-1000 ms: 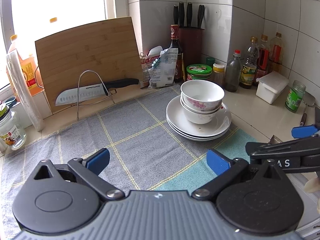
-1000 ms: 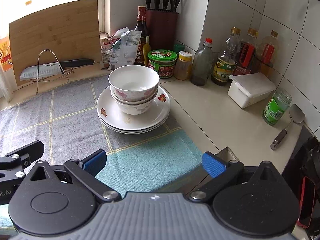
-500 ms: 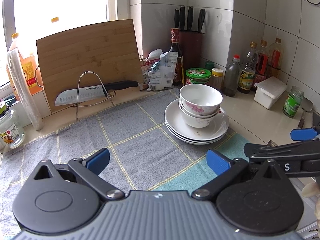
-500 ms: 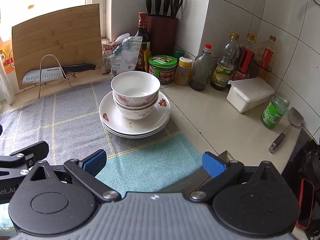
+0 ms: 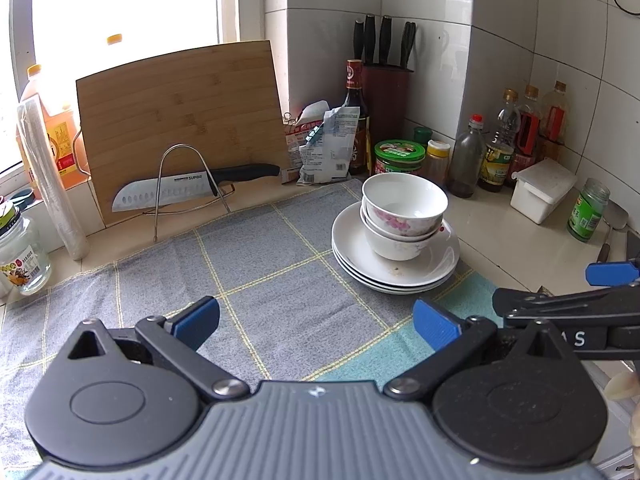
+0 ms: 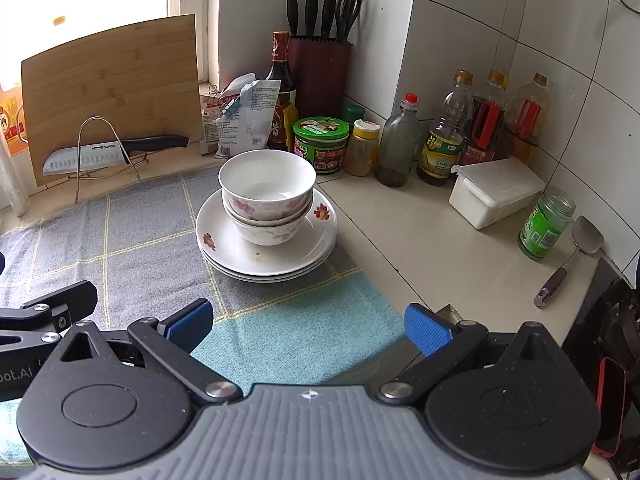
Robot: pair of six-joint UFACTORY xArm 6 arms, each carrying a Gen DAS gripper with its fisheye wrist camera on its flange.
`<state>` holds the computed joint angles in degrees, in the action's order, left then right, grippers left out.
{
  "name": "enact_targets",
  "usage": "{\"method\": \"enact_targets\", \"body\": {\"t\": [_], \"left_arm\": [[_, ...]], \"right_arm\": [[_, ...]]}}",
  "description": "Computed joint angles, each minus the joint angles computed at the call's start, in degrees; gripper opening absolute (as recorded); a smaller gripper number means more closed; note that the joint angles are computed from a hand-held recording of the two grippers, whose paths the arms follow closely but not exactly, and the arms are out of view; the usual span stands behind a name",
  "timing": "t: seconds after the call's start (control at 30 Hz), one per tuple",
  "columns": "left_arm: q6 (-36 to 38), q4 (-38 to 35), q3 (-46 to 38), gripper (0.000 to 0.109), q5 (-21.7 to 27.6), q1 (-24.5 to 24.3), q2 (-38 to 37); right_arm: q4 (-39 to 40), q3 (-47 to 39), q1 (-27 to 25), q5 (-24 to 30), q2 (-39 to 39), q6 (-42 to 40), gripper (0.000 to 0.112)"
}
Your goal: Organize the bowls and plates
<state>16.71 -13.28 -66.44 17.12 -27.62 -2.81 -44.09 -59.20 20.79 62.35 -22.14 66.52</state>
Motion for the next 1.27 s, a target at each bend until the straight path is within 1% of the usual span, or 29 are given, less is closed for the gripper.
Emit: {"method": "enact_targets", "body": {"t": [1.27], "left_arm": [[0.7,-1.3,-0.9,0.102,0.1,0.4,0.4]], "right_arm": [[-1.5,-1.6,0.9,1.0,1.2,2.0,0.103]]}}
